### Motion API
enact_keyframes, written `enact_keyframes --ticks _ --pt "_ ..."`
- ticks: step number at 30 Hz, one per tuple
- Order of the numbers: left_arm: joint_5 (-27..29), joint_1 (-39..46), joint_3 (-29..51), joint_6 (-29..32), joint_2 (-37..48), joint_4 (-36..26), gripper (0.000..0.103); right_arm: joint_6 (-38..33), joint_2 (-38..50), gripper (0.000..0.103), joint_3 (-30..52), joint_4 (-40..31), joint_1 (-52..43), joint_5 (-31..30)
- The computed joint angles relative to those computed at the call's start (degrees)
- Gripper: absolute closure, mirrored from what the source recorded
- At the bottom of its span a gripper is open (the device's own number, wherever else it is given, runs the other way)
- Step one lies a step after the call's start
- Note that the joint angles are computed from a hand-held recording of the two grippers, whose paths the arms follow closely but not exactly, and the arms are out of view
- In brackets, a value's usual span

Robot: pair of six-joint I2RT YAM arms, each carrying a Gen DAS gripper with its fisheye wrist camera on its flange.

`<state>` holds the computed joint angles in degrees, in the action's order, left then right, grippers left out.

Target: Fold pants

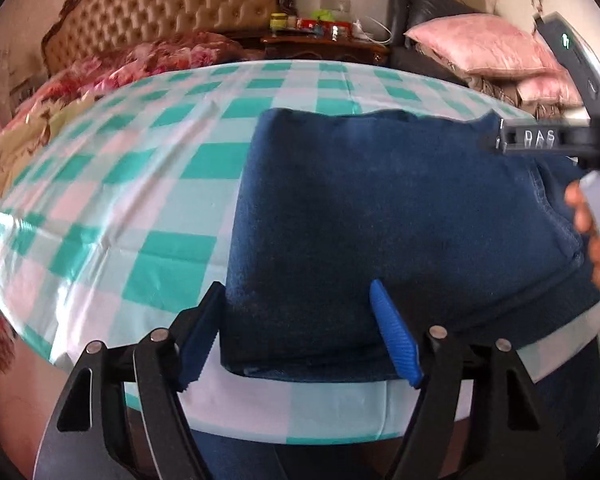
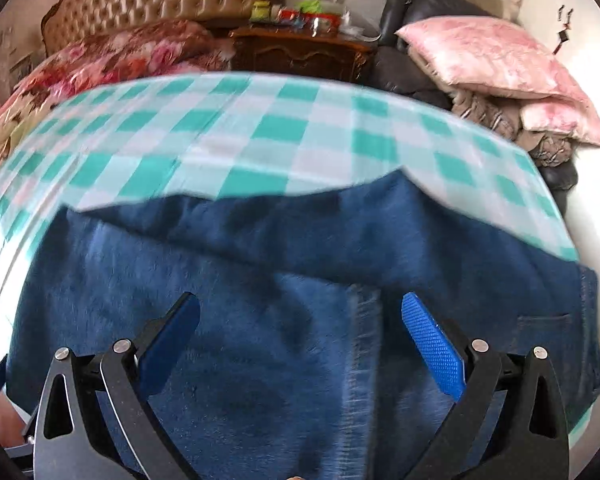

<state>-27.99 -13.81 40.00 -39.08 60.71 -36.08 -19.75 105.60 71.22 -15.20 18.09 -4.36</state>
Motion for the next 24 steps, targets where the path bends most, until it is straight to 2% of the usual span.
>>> enact_keyframes --ticks 4,6,9,17,20,22,24 --pt "0.7 0.4 -0.3 0.2 -0.2 0.2 0.028 0.6 2.2 0.005 0.5 -0.9 -0.1 0.9" --pt "3.8 2.6 -1.8 -0.3 -1.9 1.5 0.025 1.8 3.1 0.005 0.9 -1.3 -1.2 -1.6" --pt "3.8 3.0 -1.3 0.1 -1.2 1.0 0.019 3.3 3.8 0.005 1.6 -2.4 -2.3 -4.0" --pt "6.8 4.7 -2.3 -0.6 -3.8 1.4 0.02 1.8 3.9 0.005 1.6 -2.7 -2.8 -5.6" --pt "9.5 6.4 -3.9 -0.7 -7.0 2.1 0.028 1.4 4.0 0.004 1.6 -2.3 -3.1 -6.1" --pt "11.9 8.0 -5.1 -0.7 -9.6 2.5 0.042 1.4 3.9 0.004 1.2 -1.9 -3.1 -6.3" --pt "13.9 9.2 -5.6 -0.6 -10.7 2.8 0.052 1.4 3.7 0.004 0.8 -1.3 -3.2 -6.5"
